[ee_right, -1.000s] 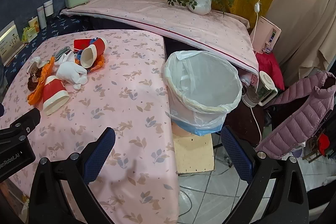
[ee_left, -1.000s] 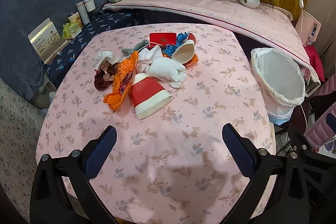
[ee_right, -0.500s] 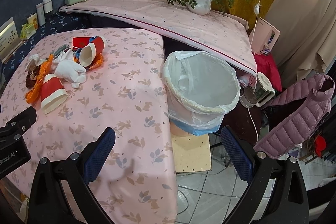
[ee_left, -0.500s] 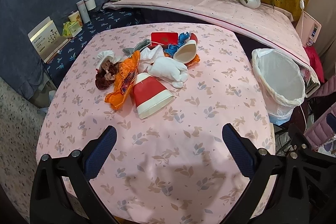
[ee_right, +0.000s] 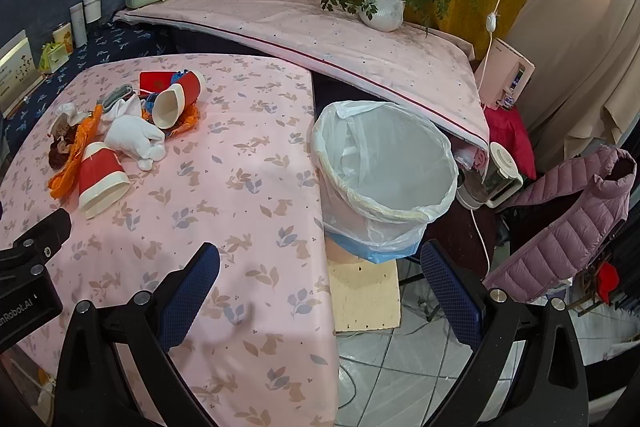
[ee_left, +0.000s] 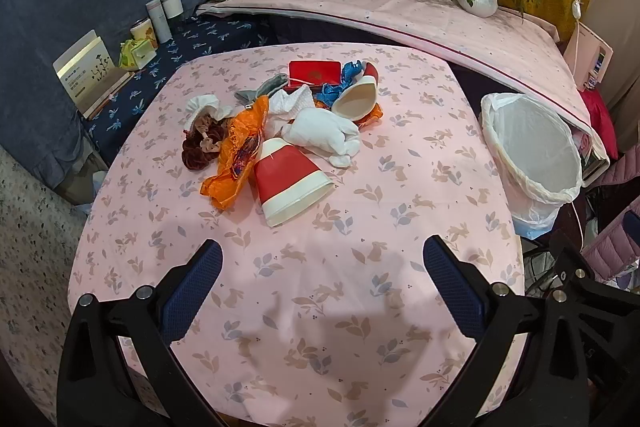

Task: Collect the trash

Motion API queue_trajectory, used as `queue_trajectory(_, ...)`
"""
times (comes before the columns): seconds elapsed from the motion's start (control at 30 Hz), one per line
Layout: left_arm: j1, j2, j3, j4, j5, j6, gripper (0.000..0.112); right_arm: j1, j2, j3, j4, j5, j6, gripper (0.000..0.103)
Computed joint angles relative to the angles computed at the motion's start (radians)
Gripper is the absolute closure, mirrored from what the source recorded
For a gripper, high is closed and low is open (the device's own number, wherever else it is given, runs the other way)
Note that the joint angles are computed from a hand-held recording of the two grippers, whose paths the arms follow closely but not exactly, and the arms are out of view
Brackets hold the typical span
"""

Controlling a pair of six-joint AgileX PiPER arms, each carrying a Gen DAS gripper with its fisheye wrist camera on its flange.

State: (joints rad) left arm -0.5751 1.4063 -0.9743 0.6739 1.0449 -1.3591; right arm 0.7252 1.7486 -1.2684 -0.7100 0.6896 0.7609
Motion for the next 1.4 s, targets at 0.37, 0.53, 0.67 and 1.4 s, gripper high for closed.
queue_trajectory(0.37,0.004,0.000,-0.003,-0.003,0.000,0.004,0.016,-0.002,-0.001,-0.004,-0.005,0.007,0.003,0.007)
queue_trajectory(0.53,0.006,-0.001,-0.002,-0.005,-0.001,0.005,0.016,-0.002,0.000,-0.005,-0.005,0.008,0.004,0.007)
queue_trajectory(0.67,0.007,-0.002,0.001,-0.008,-0.003,0.006,0.016,-0.001,-0.001,-0.004,-0.006,0.008,0.005,0.007)
queue_trajectory(1.4,-0.037,0.014,-0.029,0.033,0.023,-0.021,0.016,-0.006,-0.015,0.006,-0.029,0.000,0.041,0.007)
